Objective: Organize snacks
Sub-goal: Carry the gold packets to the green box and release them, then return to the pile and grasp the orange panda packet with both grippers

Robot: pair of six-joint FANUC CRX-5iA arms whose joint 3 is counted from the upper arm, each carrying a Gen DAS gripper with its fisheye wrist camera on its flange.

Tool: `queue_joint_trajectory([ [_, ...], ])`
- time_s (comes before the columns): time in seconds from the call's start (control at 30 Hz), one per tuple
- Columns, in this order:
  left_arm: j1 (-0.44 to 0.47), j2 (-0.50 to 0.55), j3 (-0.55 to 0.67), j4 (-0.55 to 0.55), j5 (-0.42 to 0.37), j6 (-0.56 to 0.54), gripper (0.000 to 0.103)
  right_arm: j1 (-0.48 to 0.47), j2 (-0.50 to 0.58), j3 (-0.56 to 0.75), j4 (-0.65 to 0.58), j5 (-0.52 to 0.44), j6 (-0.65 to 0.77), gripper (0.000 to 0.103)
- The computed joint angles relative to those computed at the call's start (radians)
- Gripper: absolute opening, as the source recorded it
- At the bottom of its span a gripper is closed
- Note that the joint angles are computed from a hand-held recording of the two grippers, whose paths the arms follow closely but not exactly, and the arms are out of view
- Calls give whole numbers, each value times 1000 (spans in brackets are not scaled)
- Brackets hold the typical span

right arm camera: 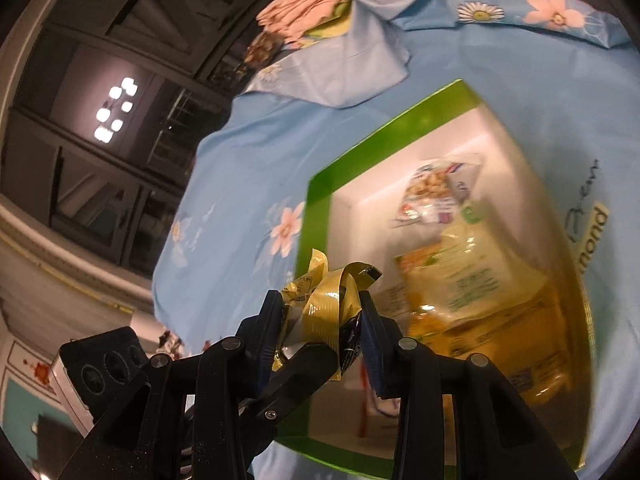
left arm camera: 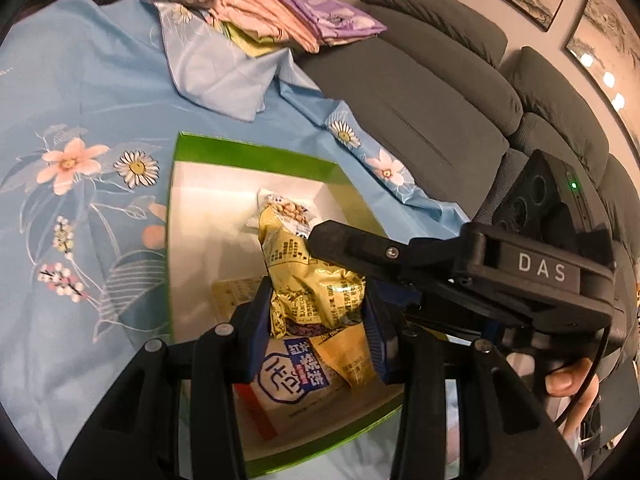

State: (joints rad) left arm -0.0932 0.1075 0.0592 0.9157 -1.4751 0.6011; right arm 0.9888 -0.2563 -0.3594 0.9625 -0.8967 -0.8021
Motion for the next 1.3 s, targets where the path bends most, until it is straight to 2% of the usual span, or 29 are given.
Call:
queue_joint_trajectory([
  [0.17,-14,-6,-16,-19,16,11,44,-4,-19,-20,-34,6,-8,40],
  [0.27,-20,-28,-34,-24,37,-9,58,16,-18,-7,-59,-40,7,41],
  [0.33,-22,-51,-51,-27,70,-11,94,32,-1,27,-92,-111,28,47],
  [0.37,-19,-69,-73,-14,99,-17,101,39,0,31,-87,-130,23,55],
  [0.4,-13,-84,-99,16,122,-35,102,49,-2,28,-68,-148,5,67],
  [0.47,-3,-90,-110,51,129,-56,102,62,-15,5,-4,-160,-56,79],
  [0.63,33,-119,-110,63,154,-62,103,83,-33,-31,139,-166,-153,89],
  [0.77,96,-150,-146,138,145,-154,103,57,-2,-1,175,-75,-140,90],
  [0.83,131,-171,-162,146,163,-182,103,50,48,67,134,-57,-51,92],
  [0.93,186,-209,-197,148,236,-231,103,57,162,228,28,-95,140,92],
  [1.1,304,-221,-228,163,323,-303,103,10,320,419,-86,66,361,92],
  [1.2,377,-173,-207,176,317,-306,103,-17,437,580,-238,116,532,92],
  [1.3,442,-85,-144,171,283,-244,103,-37,566,767,-382,104,684,92],
])
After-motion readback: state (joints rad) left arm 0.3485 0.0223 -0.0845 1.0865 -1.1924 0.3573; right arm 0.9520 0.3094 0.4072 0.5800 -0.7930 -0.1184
